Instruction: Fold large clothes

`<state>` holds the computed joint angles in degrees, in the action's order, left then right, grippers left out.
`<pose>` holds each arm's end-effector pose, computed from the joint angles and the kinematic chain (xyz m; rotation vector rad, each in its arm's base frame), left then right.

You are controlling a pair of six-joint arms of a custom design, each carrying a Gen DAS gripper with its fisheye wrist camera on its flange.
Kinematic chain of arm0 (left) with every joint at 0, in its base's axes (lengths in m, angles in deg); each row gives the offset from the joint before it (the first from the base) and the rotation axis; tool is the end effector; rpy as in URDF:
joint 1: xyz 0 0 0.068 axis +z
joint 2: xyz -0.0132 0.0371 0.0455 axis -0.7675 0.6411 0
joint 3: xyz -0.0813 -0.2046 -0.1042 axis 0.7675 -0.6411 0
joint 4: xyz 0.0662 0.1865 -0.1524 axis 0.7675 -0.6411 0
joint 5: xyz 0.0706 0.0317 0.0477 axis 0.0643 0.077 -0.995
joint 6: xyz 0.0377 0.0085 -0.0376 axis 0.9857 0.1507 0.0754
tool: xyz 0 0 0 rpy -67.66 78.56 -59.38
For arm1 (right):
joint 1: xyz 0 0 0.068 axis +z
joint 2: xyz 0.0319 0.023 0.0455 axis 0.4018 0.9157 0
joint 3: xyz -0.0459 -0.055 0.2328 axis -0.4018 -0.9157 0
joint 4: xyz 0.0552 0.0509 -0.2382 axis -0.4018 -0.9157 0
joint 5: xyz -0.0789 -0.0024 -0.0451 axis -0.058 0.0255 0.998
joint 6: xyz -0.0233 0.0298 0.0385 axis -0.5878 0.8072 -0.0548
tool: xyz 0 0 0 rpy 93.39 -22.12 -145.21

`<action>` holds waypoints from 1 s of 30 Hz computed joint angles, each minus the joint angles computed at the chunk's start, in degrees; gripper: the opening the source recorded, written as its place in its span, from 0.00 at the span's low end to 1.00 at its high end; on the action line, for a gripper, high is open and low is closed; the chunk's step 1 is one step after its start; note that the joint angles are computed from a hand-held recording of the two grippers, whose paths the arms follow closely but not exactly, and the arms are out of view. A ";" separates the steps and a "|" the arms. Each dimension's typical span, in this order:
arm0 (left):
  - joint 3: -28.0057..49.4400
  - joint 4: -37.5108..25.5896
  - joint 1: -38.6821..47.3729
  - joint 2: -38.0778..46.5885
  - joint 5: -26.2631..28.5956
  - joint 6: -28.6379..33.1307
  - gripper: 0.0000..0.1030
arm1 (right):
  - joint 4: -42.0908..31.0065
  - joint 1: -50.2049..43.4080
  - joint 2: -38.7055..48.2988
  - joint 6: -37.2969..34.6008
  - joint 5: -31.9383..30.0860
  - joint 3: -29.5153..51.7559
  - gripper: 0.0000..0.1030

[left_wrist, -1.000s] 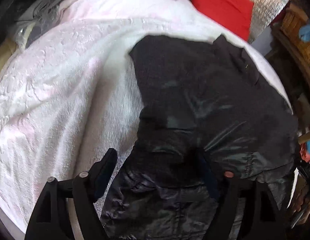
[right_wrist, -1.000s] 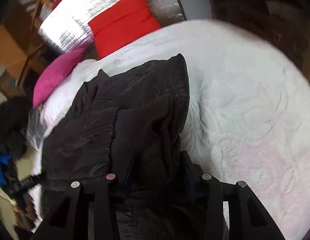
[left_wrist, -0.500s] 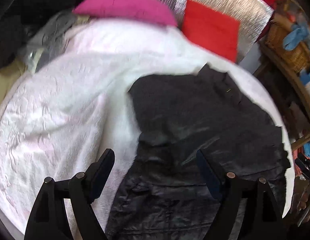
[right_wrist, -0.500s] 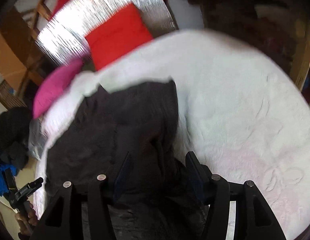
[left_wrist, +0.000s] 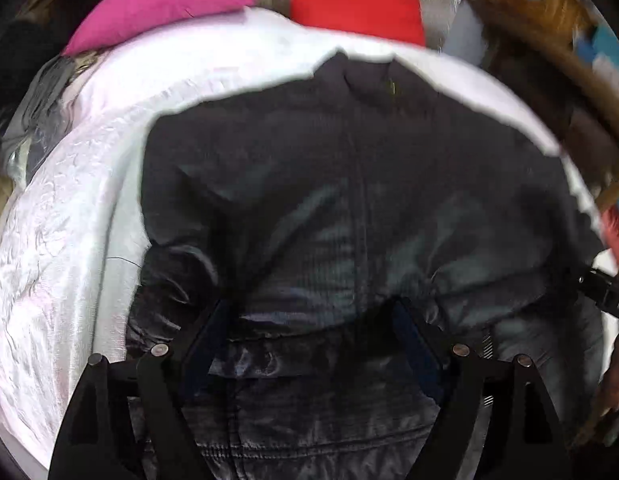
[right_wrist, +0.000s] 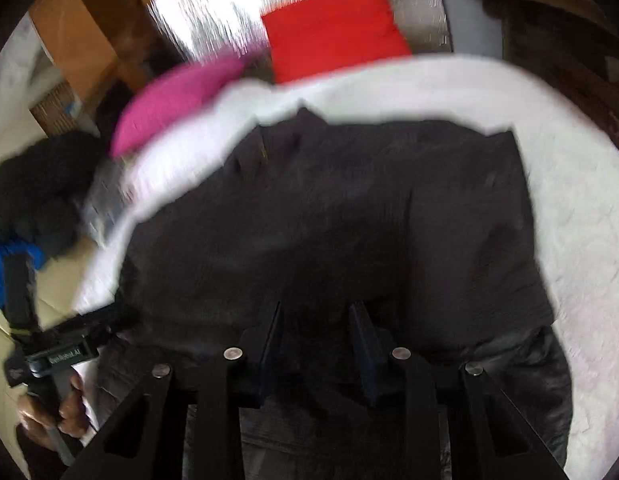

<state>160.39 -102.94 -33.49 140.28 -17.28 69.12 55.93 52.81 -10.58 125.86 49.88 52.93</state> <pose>0.3536 0.0906 0.1441 0.9431 2.5334 -0.2885 0.2181 0.1077 0.1692 0.7830 2.3660 0.2097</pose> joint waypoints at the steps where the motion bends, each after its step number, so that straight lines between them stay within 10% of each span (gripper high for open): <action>1: -1.47 1.47 -0.14 -0.81 -0.50 0.56 0.81 | 0.39 -1.34 2.58 -0.67 -3.71 0.17 0.36; 11: -1.81 -2.71 1.71 -5.46 7.46 3.17 0.81 | 4.32 -0.39 -2.29 -2.22 -2.71 0.44 0.37; 17: -4.43 3.68 -4.51 -3.96 -1.50 -2.02 0.82 | 7.80 -3.18 8.08 -3.31 -8.27 2.88 0.37; 30: 8.64 -3.18 4.78 1.39 3.32 -2.76 0.82 | -8.01 -6.60 -19.24 3.53 0.99 -7.55 0.37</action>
